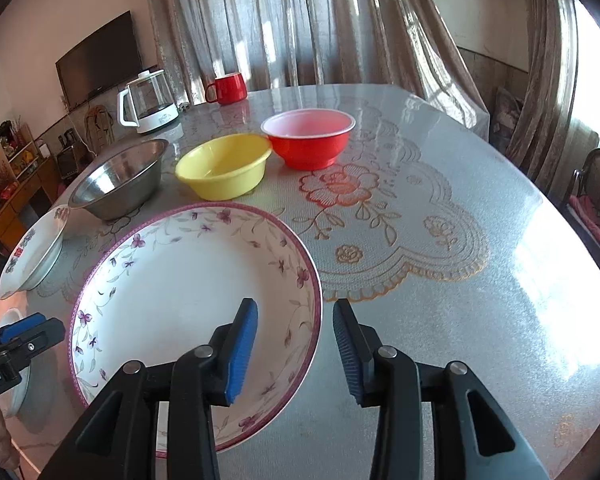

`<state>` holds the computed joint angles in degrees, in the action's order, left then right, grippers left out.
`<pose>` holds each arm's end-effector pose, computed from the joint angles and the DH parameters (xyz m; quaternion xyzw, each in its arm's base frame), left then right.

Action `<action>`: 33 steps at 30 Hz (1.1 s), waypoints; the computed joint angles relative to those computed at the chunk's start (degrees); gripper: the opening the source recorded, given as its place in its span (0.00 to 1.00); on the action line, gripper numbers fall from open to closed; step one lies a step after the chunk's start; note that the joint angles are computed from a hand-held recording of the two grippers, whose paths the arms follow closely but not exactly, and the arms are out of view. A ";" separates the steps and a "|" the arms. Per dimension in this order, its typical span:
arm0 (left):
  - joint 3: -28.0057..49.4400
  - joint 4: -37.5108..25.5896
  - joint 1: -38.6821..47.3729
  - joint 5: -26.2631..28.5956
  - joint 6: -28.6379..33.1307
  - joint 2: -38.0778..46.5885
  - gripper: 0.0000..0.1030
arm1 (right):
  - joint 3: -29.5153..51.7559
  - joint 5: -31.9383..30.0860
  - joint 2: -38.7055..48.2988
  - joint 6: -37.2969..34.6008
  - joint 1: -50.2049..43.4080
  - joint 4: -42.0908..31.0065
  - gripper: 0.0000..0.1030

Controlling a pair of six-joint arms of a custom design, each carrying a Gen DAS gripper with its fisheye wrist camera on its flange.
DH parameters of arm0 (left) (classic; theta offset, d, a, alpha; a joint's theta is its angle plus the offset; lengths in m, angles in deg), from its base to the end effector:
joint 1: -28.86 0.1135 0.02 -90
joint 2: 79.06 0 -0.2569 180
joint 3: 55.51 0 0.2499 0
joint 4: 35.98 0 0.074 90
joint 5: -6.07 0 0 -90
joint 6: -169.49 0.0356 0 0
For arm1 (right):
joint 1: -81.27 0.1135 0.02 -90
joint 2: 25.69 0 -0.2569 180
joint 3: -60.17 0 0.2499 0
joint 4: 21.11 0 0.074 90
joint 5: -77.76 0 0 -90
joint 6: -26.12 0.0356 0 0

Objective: Organize plates and bowls

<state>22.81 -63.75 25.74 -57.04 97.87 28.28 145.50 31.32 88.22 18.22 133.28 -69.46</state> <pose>0.3716 -0.0364 0.1490 0.2391 0.9033 -0.1839 0.3051 0.2447 0.2735 0.1316 0.2803 0.8800 -0.0464 0.3807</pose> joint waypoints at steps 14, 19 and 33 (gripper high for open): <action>10.43 -5.47 14.72 6.28 -4.01 4.37 0.84 | -2.80 -15.74 -2.02 -23.05 -3.68 35.15 0.56; 17.06 -4.74 19.14 2.12 -3.50 9.11 0.84 | 7.64 -30.54 7.01 -25.92 -6.88 41.01 0.56; 63.83 -25.91 21.36 -1.66 -5.37 39.17 0.81 | 65.96 -43.75 42.07 -29.34 -12.49 16.65 0.56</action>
<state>86.65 -89.66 47.10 -58.70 92.50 67.45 211.46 -12.43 130.29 -11.11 120.79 -52.81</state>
